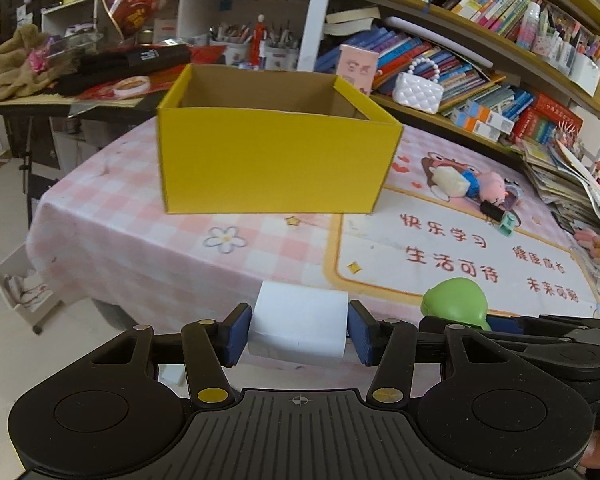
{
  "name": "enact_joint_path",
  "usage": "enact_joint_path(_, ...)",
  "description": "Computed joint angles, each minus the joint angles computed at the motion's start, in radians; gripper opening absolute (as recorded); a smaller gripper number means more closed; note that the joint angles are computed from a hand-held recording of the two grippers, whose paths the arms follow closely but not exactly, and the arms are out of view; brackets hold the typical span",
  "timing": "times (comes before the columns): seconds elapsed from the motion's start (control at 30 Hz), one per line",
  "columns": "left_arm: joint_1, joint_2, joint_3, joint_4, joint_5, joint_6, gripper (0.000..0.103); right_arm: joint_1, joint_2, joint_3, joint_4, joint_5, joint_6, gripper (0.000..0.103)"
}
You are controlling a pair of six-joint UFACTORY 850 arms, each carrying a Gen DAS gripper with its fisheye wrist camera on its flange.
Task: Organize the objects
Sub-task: 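Carry the white cube and green toy with both tools into the yellow box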
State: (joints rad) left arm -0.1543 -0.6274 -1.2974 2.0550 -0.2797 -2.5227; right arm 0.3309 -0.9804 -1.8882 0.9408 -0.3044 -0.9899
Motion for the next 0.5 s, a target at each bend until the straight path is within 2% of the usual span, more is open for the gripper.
enact_joint_path(0.5,0.041,0.09,0.132,0.197,-0.064,-0.173,0.05,0.062,0.034,0.061,0.185,0.028,-0.181,0.036)
